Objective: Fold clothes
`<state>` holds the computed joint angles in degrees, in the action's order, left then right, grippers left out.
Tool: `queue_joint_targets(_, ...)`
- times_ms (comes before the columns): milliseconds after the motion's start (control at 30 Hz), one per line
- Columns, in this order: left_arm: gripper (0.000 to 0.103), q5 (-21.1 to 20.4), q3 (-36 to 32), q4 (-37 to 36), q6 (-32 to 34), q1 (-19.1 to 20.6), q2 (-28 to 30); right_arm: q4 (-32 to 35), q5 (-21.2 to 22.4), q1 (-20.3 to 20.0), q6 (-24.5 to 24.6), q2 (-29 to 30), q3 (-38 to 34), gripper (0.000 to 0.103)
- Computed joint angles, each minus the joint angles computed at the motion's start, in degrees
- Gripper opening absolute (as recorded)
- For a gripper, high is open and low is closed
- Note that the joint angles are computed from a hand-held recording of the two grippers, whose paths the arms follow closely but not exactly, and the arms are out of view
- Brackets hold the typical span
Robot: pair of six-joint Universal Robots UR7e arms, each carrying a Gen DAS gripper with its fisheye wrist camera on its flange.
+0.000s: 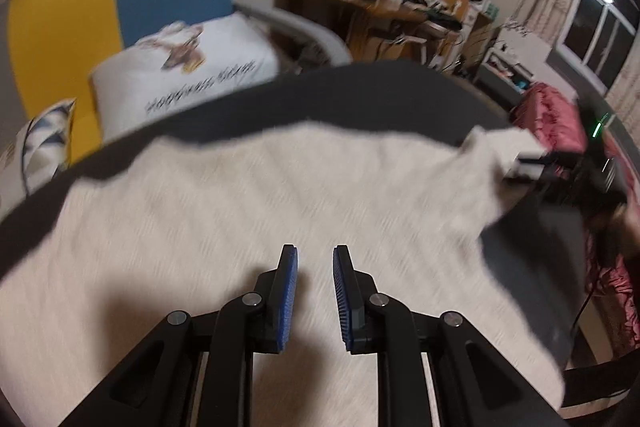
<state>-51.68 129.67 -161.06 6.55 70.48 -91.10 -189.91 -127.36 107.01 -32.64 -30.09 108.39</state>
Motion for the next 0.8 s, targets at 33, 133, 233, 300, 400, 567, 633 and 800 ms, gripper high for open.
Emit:
queue_joint_targets(33,0.017,-1.2,-1.6,-0.3,0.8,0.2,1.2,0.3,-0.7,-0.1,0.3,0.7,-0.4,0.058)
queue_joint_targets(133,0.017,-3.5,-6.7,1.1,3.3,0.9,5.6,0.2,0.8,-1.4,2.6,0.5,0.4,0.058)
queue_joint_targets(233,0.017,-3.9,-11.5,4.9,5.2,1.6,10.4,-0.4,2.4,-2.3,3.6,-0.1,1.4,0.059)
queue_joint_targets(300,0.017,-3.5,-14.4,8.3,5.5,2.0,13.7,-1.6,2.3,-2.4,2.6,0.1,2.0,0.060)
queue_joint_targets(400,0.018,1.1,-16.9,10.0,3.8,2.9,18.5,-2.1,1.7,-2.1,3.3,-0.9,3.9,0.060)
queue_joint_targets(567,0.018,1.6,-15.2,3.0,3.8,3.2,19.8,-3.3,0.6,-0.9,7.4,-2.8,8.9,0.060)
queue_joint_targets(633,0.018,2.5,-15.8,5.2,2.5,2.8,19.7,-3.9,0.2,-0.6,7.4,-2.7,9.2,0.060)
queue_joint_targets(800,0.017,1.4,-11.0,5.2,1.1,0.2,14.5,-3.1,3.1,-1.5,8.0,-7.0,10.7,0.060)
